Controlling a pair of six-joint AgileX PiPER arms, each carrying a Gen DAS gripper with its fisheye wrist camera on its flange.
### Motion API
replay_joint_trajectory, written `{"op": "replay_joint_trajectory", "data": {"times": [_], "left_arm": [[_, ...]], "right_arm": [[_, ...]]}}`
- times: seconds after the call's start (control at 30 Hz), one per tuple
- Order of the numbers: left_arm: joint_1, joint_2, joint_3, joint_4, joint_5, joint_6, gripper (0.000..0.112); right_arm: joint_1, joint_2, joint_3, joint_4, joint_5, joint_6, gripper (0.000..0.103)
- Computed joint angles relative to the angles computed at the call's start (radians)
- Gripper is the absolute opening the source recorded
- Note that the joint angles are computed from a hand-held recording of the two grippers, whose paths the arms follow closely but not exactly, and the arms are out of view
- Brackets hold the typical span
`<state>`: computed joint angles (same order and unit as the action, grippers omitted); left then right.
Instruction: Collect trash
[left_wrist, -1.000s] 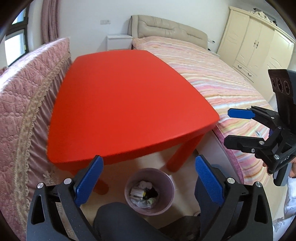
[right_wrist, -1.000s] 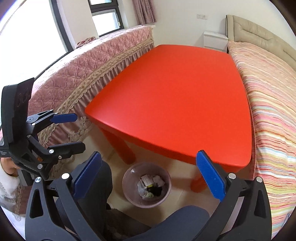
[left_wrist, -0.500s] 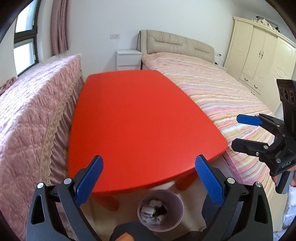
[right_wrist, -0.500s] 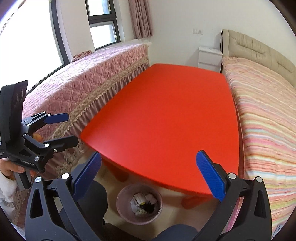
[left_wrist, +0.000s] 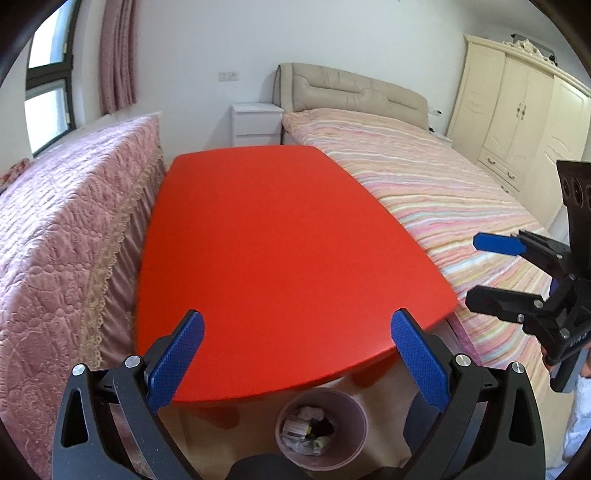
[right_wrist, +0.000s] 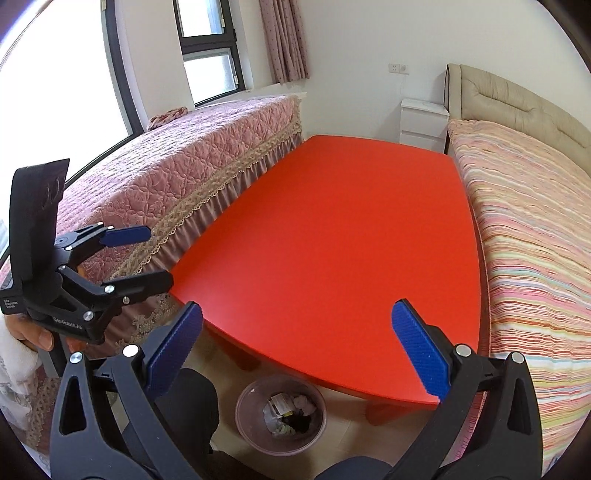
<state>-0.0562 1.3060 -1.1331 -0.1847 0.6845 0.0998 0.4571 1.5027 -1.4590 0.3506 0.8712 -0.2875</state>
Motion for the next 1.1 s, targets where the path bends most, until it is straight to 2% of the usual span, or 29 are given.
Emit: {"op": "replay_joint_trajectory", "data": {"times": [0.1,1.1], "left_arm": [[0.018,-0.006,0.006,-0.054,-0.007,0.035,0.097],[0.024,-0.006,0.001,-0.054,0.008,0.04,0.097]], "right_arm": [[-0.004,0.002,-0.002,0.01,0.003,-0.009,0.1],[0.016,0.01,-0.014,-0.017,0.004,0.019,0.1]]}}
